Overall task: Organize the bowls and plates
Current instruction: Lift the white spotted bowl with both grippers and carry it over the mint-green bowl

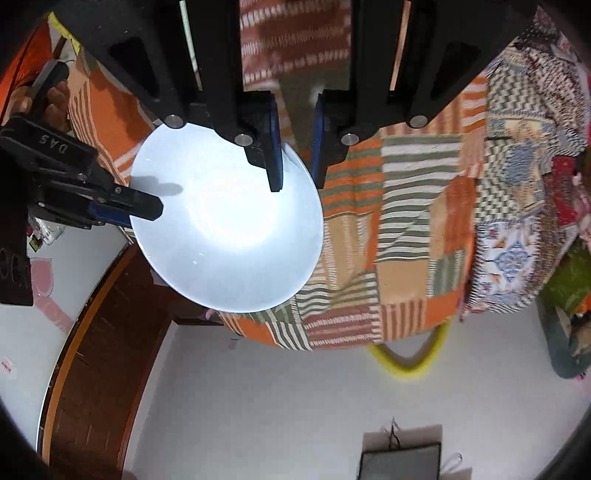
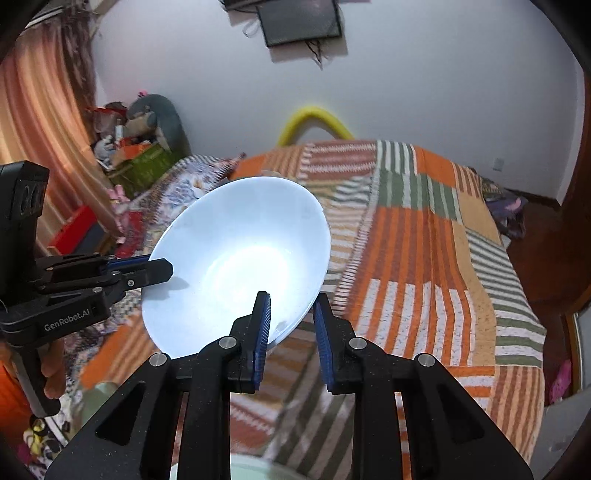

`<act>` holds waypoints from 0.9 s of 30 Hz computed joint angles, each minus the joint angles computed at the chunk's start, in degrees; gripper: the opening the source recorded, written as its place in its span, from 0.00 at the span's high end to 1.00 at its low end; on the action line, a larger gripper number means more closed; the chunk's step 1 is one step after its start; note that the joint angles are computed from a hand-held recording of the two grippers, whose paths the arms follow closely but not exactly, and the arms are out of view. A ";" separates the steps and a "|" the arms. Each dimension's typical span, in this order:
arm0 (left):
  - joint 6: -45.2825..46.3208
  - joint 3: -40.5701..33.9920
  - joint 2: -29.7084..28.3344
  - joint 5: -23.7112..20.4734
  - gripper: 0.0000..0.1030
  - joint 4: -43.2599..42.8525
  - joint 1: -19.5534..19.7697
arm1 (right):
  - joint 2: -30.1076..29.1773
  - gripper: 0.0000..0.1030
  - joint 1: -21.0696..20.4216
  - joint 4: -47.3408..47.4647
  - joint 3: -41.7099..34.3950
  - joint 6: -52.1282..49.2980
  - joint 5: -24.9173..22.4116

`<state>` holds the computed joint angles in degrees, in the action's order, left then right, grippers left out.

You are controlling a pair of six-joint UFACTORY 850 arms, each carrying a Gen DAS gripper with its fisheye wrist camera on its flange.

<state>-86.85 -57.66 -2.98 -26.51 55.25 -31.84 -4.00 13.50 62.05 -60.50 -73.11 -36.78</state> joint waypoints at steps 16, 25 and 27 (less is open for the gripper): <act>-13.31 12.57 18.51 -24.49 0.87 -0.03 -19.42 | 17.26 0.79 4.21 1.28 13.59 -0.81 -5.00; -21.31 18.17 23.26 -30.65 0.87 -2.01 -27.68 | 22.34 0.79 6.54 0.55 19.43 -0.03 -6.02; -23.29 19.16 23.56 -31.00 0.87 -2.46 -28.95 | 22.87 0.79 7.08 0.12 20.27 0.22 -5.54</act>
<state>-110.13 -38.49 20.58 -57.51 52.79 -60.79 18.86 20.58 62.17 -40.23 -72.89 -42.32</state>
